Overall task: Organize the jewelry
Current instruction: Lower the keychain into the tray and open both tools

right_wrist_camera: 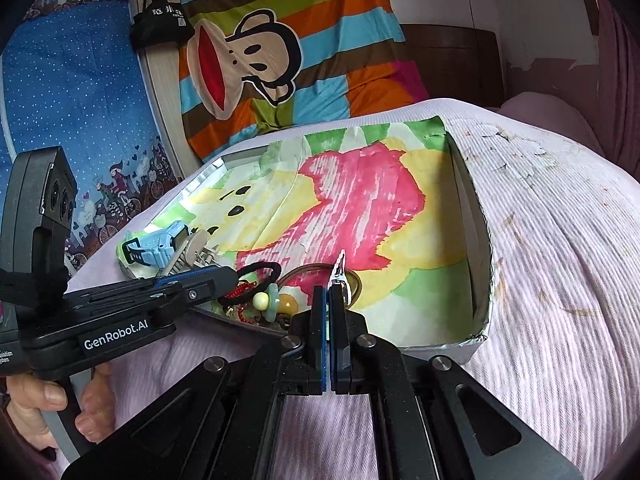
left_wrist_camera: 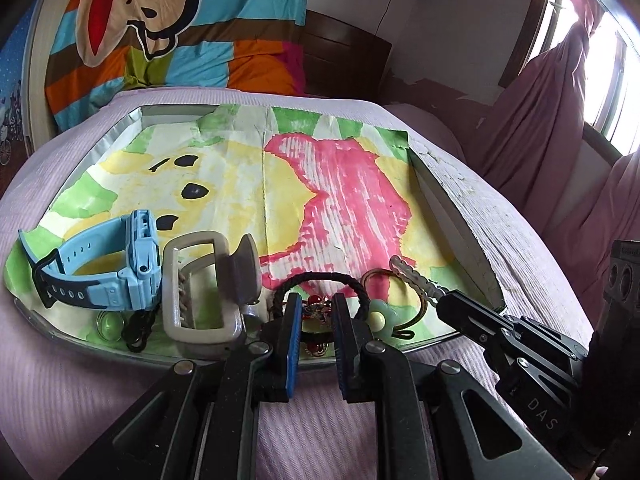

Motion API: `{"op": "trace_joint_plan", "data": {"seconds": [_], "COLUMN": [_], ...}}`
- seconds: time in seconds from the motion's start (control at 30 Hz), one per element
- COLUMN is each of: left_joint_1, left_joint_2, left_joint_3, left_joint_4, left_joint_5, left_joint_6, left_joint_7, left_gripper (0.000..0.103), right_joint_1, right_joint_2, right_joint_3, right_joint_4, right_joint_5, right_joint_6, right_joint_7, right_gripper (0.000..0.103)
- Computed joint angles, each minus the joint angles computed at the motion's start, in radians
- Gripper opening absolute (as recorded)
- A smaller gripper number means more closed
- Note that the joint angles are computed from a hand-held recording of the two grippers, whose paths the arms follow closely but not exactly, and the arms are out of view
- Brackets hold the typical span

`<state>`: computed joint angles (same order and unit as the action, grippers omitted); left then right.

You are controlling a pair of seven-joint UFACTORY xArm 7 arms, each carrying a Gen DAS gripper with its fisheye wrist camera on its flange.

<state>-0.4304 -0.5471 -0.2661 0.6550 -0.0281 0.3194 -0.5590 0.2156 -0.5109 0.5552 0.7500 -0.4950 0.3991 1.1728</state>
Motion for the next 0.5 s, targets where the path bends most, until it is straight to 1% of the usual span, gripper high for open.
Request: {"op": "trace_joint_plan", "data": {"seconds": [0.07, 0.17, 0.2, 0.23, 0.33, 0.43, 0.47, 0.5], "left_joint_1": [0.010, 0.012, 0.012, 0.011, 0.012, 0.034, 0.041, 0.046], "left_joint_2": [-0.004, -0.016, -0.021, -0.027, -0.044, -0.067, -0.075, -0.084], "left_joint_3": [-0.013, -0.023, -0.025, -0.026, -0.031, -0.054, -0.060, -0.064], "left_joint_4": [0.001, -0.004, -0.007, -0.011, -0.021, -0.027, -0.030, -0.034], "left_joint_5": [0.012, 0.020, 0.022, 0.023, 0.030, 0.058, 0.065, 0.070], "left_joint_6": [0.002, -0.004, -0.006, -0.011, -0.019, -0.012, -0.011, -0.013], "left_joint_7": [-0.009, -0.020, -0.025, -0.028, -0.036, -0.050, -0.057, -0.064], "left_gripper": [0.016, 0.030, 0.038, 0.042, 0.042, 0.043, 0.044, 0.048], "right_joint_1": [0.006, 0.009, 0.008, 0.012, 0.007, -0.003, -0.005, -0.009], "right_joint_2": [-0.007, -0.016, -0.020, -0.032, -0.051, -0.068, -0.077, -0.083], "right_joint_3": [-0.007, -0.011, -0.010, -0.013, -0.012, -0.002, 0.001, 0.005], "right_joint_4": [-0.007, -0.015, -0.018, -0.027, -0.045, -0.056, -0.063, -0.066], "right_joint_5": [0.005, 0.006, 0.007, 0.010, 0.018, 0.022, 0.024, 0.026], "right_joint_6": [0.000, -0.002, -0.003, -0.006, -0.022, -0.030, -0.032, -0.036], "right_joint_7": [-0.003, -0.008, -0.008, -0.009, -0.009, -0.010, -0.009, -0.008], "right_gripper": [0.001, 0.002, 0.002, 0.002, 0.002, 0.002, 0.002, 0.002]}}
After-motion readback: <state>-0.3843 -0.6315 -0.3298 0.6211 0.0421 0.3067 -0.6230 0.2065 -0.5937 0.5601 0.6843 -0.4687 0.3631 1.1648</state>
